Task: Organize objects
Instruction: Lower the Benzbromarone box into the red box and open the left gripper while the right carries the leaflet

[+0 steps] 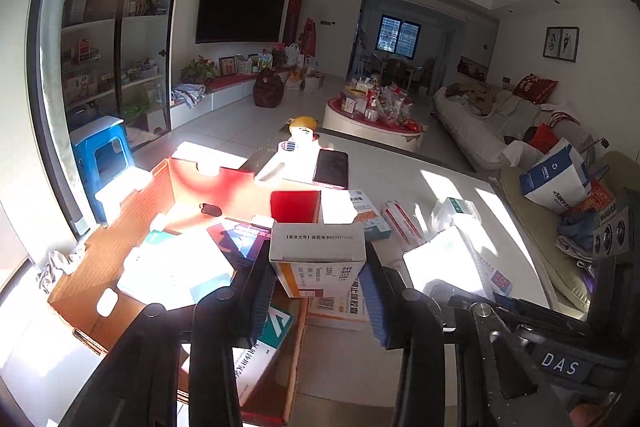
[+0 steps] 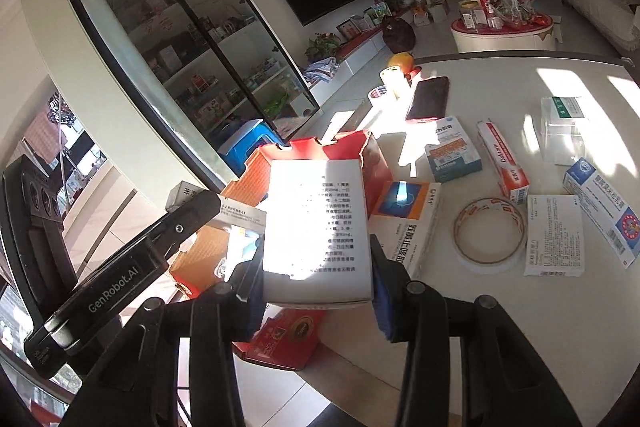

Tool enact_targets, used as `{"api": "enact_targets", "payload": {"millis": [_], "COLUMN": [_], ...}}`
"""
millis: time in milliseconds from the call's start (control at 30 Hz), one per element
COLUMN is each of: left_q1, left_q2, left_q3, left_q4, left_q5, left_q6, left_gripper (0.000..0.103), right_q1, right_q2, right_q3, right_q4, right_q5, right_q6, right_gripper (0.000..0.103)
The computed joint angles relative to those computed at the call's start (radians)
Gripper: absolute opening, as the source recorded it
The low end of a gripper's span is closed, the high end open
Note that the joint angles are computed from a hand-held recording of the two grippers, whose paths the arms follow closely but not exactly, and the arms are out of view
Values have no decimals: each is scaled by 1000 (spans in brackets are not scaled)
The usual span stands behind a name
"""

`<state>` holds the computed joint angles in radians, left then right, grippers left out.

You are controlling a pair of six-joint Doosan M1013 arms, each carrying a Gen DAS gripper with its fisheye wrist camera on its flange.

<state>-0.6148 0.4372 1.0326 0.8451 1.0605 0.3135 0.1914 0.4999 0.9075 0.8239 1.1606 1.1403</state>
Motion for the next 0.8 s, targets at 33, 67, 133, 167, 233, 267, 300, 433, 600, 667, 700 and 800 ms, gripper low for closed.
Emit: {"api": "enact_targets", "payload": {"millis": [33,67,133,167,233,267,300,433,600,667,700,800], "left_q1": [12,27,50,63,87,98,110,149,143,134,126,100], "left_q2": [-10,-18,-26,-28,-26,-19,-12,25,35,42,48,70], "left_q3": [13,23,38,43,50,45,40,8,1,-17,-30,-85], "left_q4": [10,10,12,0,-25,-50,-77,-207,-213,-202,-192,-177], "left_q5": [11,19,42,46,49,53,56,85,92,90,92,70], "left_q6": [-22,-33,-49,-49,-50,-38,-21,27,3,15,25,82], "left_gripper": [44,44,44,44,44,44,44,72,83,83,84,87], "right_q1": [15,29,58,71,92,100,105,100,45,24,12,-23], "right_q2": [19,38,66,81,112,132,156,151,46,32,35,59], "right_q3": [-31,-61,-107,-133,-180,-212,-251,-243,-57,-17,-13,-17], "right_q4": [0,1,-24,-43,-79,-102,-115,-174,-282,-414,-471,-573], "right_q5": [22,43,63,76,99,125,163,146,-100,-159,-158,-111], "right_q6": [4,8,9,8,24,39,54,62,89,197,253,374], "right_gripper": [43,42,43,42,43,44,50,62,81,81,81,81]}}
